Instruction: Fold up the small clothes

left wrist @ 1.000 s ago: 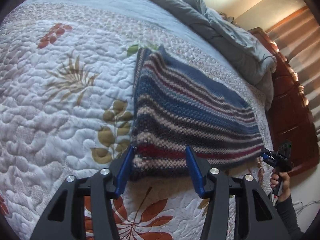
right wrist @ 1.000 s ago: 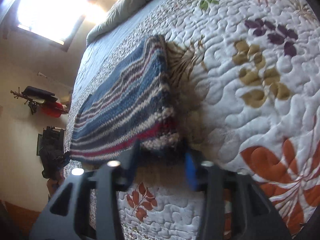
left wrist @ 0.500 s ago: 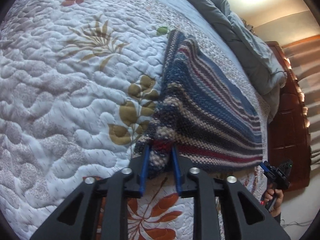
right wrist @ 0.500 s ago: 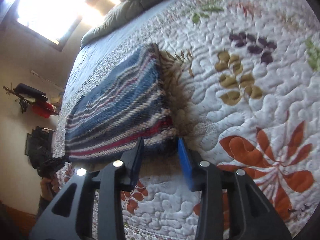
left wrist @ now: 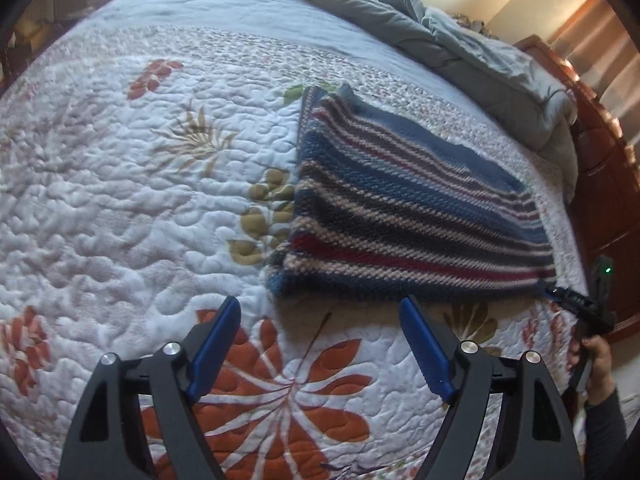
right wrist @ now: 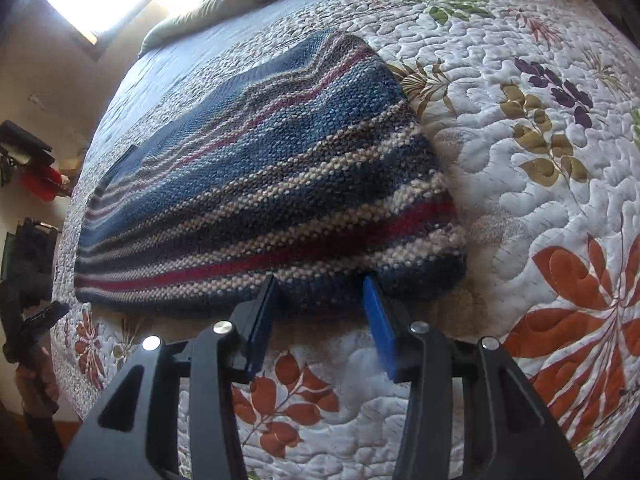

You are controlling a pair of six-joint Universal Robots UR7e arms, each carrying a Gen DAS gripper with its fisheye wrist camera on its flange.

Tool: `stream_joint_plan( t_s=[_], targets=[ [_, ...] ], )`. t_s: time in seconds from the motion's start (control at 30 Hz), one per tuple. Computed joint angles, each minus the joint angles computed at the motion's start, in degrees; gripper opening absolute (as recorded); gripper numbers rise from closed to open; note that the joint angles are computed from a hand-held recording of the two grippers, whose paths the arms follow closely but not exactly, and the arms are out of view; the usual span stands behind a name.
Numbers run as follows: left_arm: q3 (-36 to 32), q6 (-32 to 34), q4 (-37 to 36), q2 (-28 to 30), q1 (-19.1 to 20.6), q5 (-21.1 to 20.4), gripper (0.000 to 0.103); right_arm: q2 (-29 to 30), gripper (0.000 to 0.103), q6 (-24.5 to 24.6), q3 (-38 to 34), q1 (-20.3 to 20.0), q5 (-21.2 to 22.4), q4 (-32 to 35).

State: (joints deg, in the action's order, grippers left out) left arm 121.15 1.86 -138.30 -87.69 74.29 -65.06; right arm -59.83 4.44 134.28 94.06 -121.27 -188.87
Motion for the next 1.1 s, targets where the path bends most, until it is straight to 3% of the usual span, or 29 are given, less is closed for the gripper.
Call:
stream_joint_plan(
  t_s=[0.07,0.13,0.23,0.33,0.47,0.63,0.9,1.03,1.1],
  targets=[
    [0.8,1.86,-0.44,-0.7,-1.54,2.99,0.085,0.97,0.048,0.16,-0.07,2.53,-1.74,-2.26],
    [2.82,4.75,-2.83,-1.59,-4.51,8.58,0.088,2.61,0.05,-0.23,-0.18,5.42,-1.9,-4.91],
    [5.24,9.93,-8.19,-1.96,-7.8,14.75,0.09,7.73,0.056,-2.57,-2.18,11.11,-1.94,-7.89],
    [7.47,15.85,-15.35,-2.02,-10.34,18.19,0.092,13.7,0.062,-4.11,-5.54,15.39,-0.12,-9.94],
    [8.56,21.49,-22.6,-1.53,-11.86,19.23,0.092,22.42,0.069,-4.72,-12.52,18.63,3.13,-10.27],
    [7.59,26.86,-28.69,0.04,-10.66,17.73,0.094,30.51,0.071,-7.71,-21.34,21.49,2.79,-6.76],
    [2.34,32.04,-32.52,7.0,-5.59,16.51,0.094,38.79,0.075,-18.44,-28.83,24.81,-3.8,-9.08],
    [-1.64,35.05,-33.46,11.19,-4.29,17.51,0.095,44.24,0.075,-27.16,-32.98,27.55,-9.44,-11.84],
    [-4.87,34.21,-29.9,12.76,-3.21,16.2,0.096,47.52,0.075,-33.58,-35.35,29.0,-13.63,-15.13]
  ],
)
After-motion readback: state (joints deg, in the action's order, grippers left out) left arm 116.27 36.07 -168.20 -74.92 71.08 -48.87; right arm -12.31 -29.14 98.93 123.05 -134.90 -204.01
